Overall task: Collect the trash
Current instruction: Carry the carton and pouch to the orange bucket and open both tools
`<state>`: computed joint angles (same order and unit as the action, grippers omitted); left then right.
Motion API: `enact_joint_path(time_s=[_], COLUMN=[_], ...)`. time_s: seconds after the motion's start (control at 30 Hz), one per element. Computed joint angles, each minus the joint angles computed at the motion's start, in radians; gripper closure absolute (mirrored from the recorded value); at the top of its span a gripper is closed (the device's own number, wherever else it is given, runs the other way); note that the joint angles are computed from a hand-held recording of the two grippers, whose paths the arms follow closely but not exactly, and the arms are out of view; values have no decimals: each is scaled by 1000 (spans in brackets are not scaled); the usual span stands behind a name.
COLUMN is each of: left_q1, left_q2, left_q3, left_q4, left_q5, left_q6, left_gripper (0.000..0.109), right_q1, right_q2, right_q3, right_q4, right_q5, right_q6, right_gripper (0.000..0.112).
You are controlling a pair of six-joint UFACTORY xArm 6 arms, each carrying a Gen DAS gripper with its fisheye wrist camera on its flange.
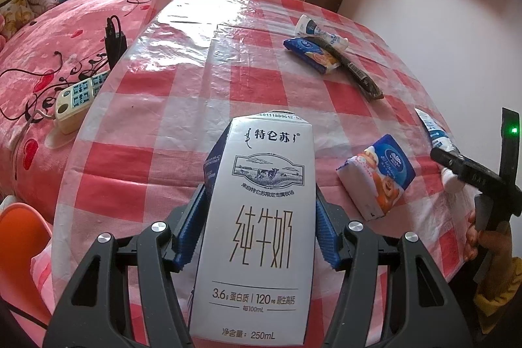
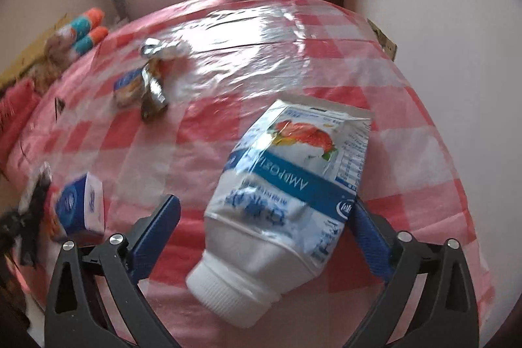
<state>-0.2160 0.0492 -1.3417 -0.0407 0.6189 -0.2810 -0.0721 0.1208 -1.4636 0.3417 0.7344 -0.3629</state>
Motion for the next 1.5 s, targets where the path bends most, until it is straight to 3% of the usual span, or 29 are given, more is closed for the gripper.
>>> enact_joint_path(time_s=[0.03, 0.1, 0.3, 0.6, 0.8, 1.2, 1.5], left_q1=[0, 0, 4, 15, 29, 111, 228], left_q2=[-1, -3, -12, -31, -64, -216, -397], left_q3=[1, 4, 17, 52, 82, 219, 404], left_q4=[0, -6, -55, -186, -198, -94, -104], left_q5=[-1, -4, -17, -58, -99, -178, -266], left_q6=[-1, 1, 21, 78, 73, -49, -106], left_gripper=[47, 47, 47, 47, 48, 48, 48], right_q1=[2, 7, 5, 26, 61, 240, 421], right_q2=[1, -10, -11, -52, -73, -72, -29], right_q3=[-1, 15, 8, 20, -6, -91, -149], right_q4=[7, 4, 50, 120, 196, 295, 316], right_q5=[1, -21, 1, -7, 29, 160, 247], right_q6=[-11, -25, -63, -127, -188, -349, -460], right_gripper=[23, 44, 50, 52, 52, 52, 52])
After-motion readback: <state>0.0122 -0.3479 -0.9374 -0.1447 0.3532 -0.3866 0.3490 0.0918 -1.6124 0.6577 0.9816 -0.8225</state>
